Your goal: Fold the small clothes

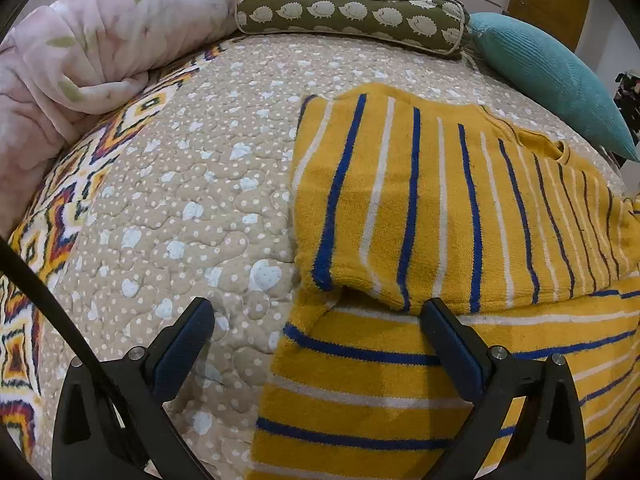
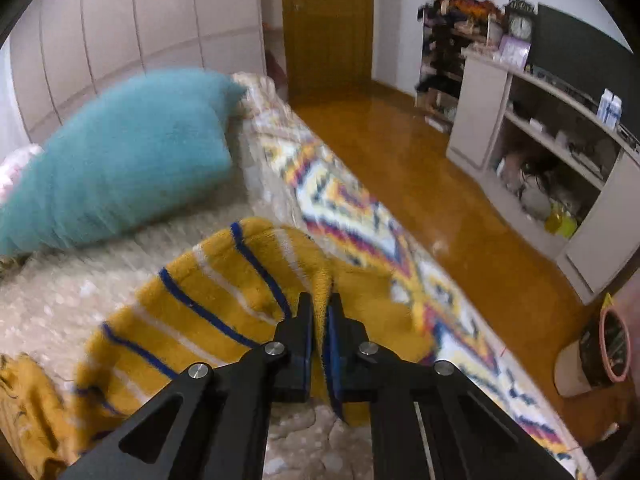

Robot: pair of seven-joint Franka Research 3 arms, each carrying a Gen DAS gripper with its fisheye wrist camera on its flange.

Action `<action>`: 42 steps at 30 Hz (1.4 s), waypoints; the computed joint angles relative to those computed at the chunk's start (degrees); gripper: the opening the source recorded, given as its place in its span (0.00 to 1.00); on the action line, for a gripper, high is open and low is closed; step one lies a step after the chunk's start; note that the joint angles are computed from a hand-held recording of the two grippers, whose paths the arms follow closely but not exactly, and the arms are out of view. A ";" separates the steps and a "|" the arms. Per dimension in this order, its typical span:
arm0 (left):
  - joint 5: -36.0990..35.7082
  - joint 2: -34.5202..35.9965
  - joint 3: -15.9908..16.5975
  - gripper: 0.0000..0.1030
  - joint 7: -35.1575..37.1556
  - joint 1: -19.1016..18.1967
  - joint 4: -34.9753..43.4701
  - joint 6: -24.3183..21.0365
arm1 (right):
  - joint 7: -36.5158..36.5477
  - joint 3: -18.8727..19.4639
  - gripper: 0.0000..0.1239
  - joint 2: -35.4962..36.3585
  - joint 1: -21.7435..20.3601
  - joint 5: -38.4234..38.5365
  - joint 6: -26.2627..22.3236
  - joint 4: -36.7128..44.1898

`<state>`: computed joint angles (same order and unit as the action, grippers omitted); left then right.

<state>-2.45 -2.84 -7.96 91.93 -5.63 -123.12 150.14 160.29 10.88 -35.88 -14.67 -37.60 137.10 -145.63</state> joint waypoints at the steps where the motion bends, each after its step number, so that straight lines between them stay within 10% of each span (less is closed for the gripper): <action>1: 0.68 -0.16 -0.04 1.00 -0.02 0.03 -0.05 -0.06 | 0.16 0.51 0.06 -2.13 -0.11 -1.34 0.49 -0.53; 6: 8.49 -2.80 -0.25 1.00 -4.13 0.52 -0.96 1.61 | -2.31 5.51 0.06 -14.37 -0.33 -7.42 -0.53 0.23; 11: 1.85 -5.98 2.09 1.00 -0.98 -0.06 -0.52 0.59 | -13.23 7.72 0.06 -14.52 3.54 -6.75 3.37 7.42; 15: 0.03 -8.69 3.35 1.00 0.24 0.46 -1.05 1.47 | -25.51 5.09 0.06 -8.02 12.70 -0.83 15.58 12.07; 22: -1.99 -9.46 5.05 1.00 2.18 0.86 -0.96 1.13 | -35.94 11.23 0.07 14.45 17.87 6.46 21.04 23.23; 25: -2.87 -8.72 5.03 1.00 3.73 0.80 -0.64 -0.45 | -33.70 12.16 0.19 24.50 20.17 7.32 19.63 26.88; 27: -5.24 -8.58 5.37 1.00 6.51 0.19 -0.82 -0.43 | -31.02 11.98 0.47 28.72 21.55 7.64 13.58 28.96; 42: -7.52 -6.01 2.77 1.00 7.74 0.20 0.51 -1.64 | -29.44 4.11 0.61 27.22 32.02 12.20 7.70 23.93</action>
<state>-9.96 -8.85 -5.19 99.67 -5.43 -122.61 148.50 130.85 14.99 -8.67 17.35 -25.40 144.80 -121.70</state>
